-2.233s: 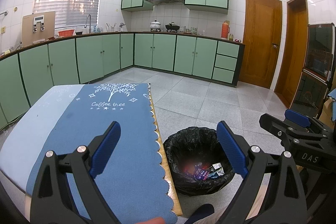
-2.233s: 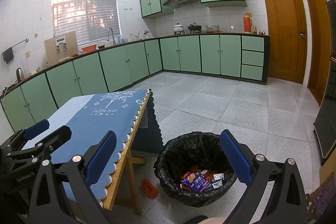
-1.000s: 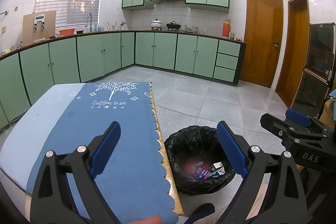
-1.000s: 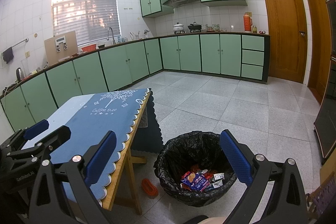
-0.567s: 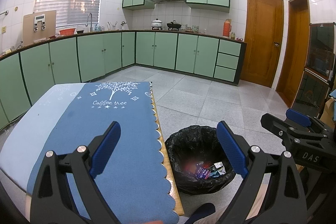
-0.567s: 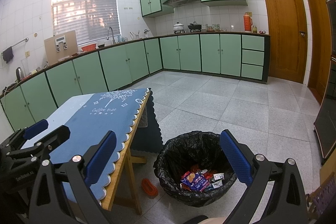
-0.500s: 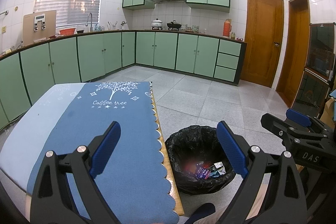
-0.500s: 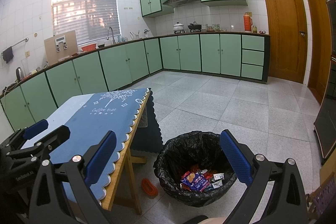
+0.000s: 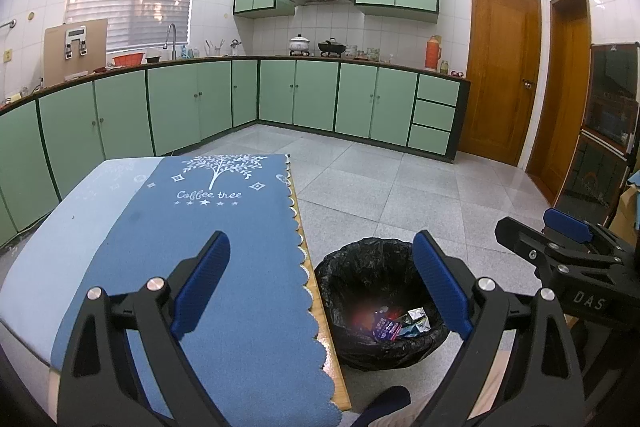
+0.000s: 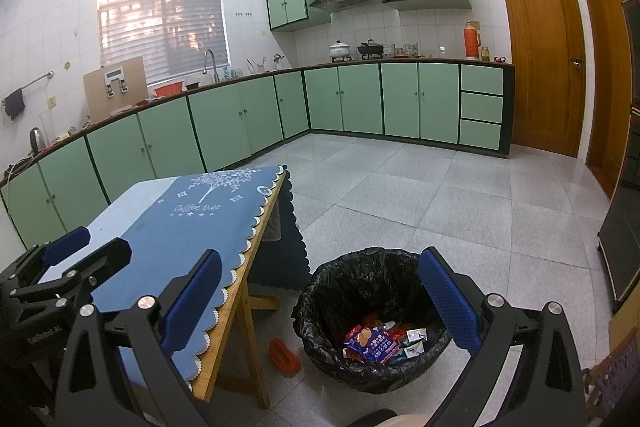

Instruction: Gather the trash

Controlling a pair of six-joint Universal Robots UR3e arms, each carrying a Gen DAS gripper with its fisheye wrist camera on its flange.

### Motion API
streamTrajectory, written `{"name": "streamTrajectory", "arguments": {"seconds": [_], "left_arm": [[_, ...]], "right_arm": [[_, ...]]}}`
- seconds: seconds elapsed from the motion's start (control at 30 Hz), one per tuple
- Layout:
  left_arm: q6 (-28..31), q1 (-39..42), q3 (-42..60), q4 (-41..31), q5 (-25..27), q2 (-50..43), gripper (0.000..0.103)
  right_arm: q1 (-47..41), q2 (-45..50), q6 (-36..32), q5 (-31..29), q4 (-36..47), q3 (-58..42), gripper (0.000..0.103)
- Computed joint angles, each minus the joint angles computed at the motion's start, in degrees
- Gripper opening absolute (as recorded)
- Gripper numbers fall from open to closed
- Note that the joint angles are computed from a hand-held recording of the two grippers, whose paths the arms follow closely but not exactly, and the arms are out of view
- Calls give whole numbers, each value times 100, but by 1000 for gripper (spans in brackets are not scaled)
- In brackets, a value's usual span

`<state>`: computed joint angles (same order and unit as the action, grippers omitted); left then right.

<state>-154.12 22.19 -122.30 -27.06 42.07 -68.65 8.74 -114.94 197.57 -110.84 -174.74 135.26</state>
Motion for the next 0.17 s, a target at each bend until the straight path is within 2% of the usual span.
{"name": "streamTrajectory", "arguments": {"seconds": [0.17], "left_arm": [[124,112,-37,-208,-58,129,90]], "right_arm": [[-1,-4,-2,1,18,-11,97]]}}
